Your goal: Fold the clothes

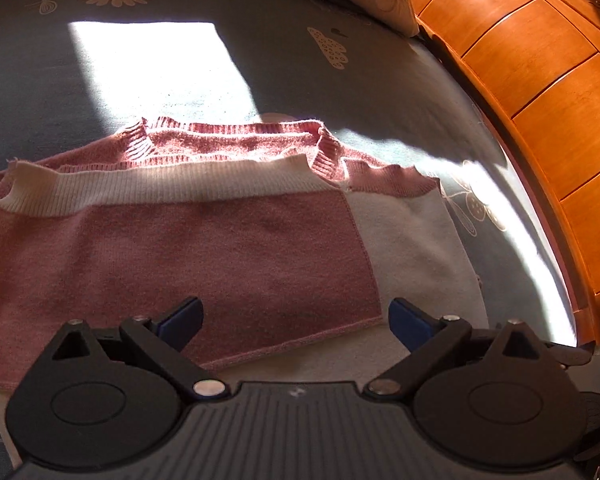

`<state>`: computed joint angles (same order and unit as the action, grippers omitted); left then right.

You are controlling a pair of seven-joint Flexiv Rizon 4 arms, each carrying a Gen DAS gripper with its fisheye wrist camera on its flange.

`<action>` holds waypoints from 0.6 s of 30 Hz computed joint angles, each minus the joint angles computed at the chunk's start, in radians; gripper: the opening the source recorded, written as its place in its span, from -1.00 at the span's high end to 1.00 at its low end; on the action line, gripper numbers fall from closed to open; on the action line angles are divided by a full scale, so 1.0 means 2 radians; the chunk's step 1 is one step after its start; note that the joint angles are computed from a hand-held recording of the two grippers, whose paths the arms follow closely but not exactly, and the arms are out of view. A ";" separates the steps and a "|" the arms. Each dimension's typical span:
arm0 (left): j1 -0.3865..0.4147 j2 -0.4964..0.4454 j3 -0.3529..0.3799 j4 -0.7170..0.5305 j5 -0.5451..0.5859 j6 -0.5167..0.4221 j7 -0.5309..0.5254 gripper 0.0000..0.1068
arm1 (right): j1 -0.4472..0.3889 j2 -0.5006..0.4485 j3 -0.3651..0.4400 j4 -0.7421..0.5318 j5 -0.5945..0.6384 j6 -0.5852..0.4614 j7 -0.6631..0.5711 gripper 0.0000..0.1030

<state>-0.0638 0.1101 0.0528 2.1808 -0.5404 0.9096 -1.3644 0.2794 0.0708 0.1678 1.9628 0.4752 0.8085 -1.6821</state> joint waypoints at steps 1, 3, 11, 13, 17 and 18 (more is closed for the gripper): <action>0.001 0.010 0.001 0.008 0.015 -0.012 -0.013 -0.84 | 0.000 0.004 0.002 0.007 -0.006 0.000 0.000 -0.87; 0.002 0.027 0.004 0.021 0.036 -0.029 -0.028 -0.84 | -0.002 0.012 0.004 0.022 -0.023 0.009 0.004 -0.87; 0.008 0.061 0.013 0.038 0.061 -0.076 -0.051 -0.84 | -0.019 0.016 -0.015 0.022 -0.049 -0.020 0.060 -0.87; 0.013 0.066 0.016 0.036 0.061 -0.065 -0.053 -0.84 | -0.016 0.017 -0.013 0.016 -0.045 -0.021 0.056 -0.87; 0.034 0.064 0.026 0.033 0.073 -0.015 -0.057 -0.84 | -0.004 0.012 -0.006 0.000 -0.026 -0.026 0.060 -0.88; 0.043 0.061 0.030 0.031 0.081 -0.003 -0.060 -0.84 | -0.001 0.010 -0.004 -0.004 -0.021 -0.028 0.060 -0.88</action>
